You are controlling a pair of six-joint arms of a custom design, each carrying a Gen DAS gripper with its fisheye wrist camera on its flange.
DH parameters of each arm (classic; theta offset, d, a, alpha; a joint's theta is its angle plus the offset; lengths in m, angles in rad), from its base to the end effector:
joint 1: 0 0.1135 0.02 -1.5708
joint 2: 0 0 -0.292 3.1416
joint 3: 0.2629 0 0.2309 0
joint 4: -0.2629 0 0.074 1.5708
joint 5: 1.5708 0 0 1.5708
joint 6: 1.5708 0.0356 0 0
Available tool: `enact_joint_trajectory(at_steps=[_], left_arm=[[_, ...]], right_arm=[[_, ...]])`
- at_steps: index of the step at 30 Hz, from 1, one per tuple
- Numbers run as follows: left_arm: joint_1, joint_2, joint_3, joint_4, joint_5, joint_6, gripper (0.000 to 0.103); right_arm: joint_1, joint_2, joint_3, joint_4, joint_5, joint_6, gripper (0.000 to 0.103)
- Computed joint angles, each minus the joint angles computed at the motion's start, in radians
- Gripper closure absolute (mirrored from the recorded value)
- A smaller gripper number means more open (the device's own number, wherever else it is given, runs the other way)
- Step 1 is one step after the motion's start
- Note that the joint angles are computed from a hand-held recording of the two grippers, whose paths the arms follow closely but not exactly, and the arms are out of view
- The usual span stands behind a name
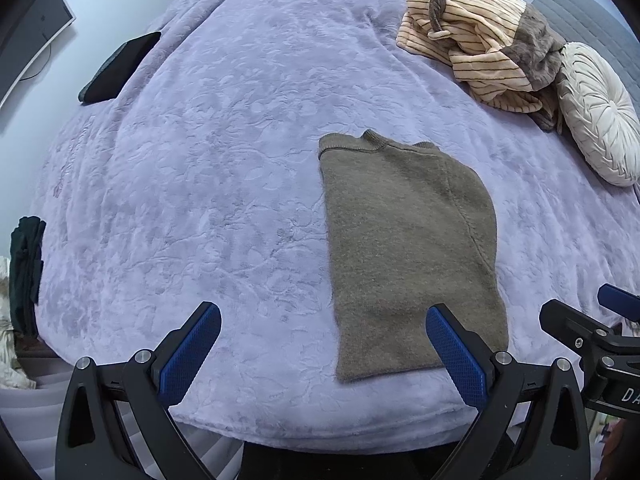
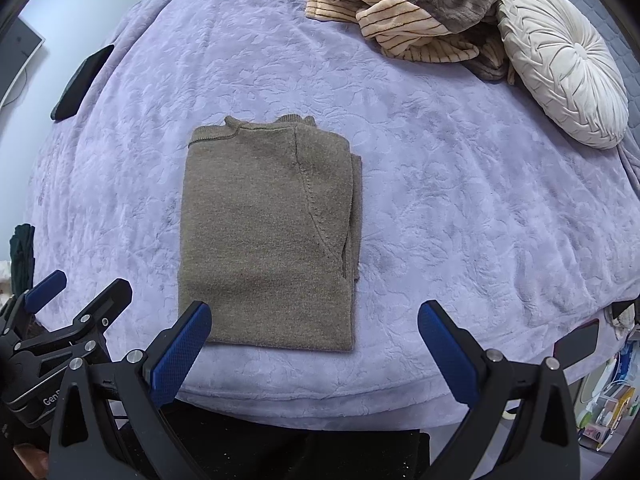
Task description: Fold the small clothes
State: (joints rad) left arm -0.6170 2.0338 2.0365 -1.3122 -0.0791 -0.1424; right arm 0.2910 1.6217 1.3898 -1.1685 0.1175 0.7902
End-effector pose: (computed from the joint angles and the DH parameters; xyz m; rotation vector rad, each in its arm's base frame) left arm 0.3291 -0.2300 0.3296 0.6601 2.7927 -0.0343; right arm 0.2734 0.0775 0.3045 0.7394 2.8406 -0.0190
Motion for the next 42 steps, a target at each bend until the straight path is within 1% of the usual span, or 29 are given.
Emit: enact_joint_trajectory(at_steps=[6, 17, 25, 42], left_arm=[[-0.004, -0.005, -0.006, -0.002, -0.018, -0.001, 0.000], [0.001, -0.016, -0.022, -0.001, 0.003, 0.003, 0.000], [-0.003, -0.024, -0.029, 0.003, -0.010, -0.009, 0.000], [0.010, -0.023, -0.030, 0.028, 0.016, 0.020, 0.000]], right_arm=[[0.001, -0.001, -0.001, 0.000, 0.001, 0.001, 0.000], [0.000, -0.007, -0.005, 0.001, 0.002, 0.001, 0.000], [0.004, -0.010, -0.007, 0.001, 0.005, 0.004, 0.000], [0.012, -0.001, 0.010, -0.012, 0.004, 0.008, 0.000]])
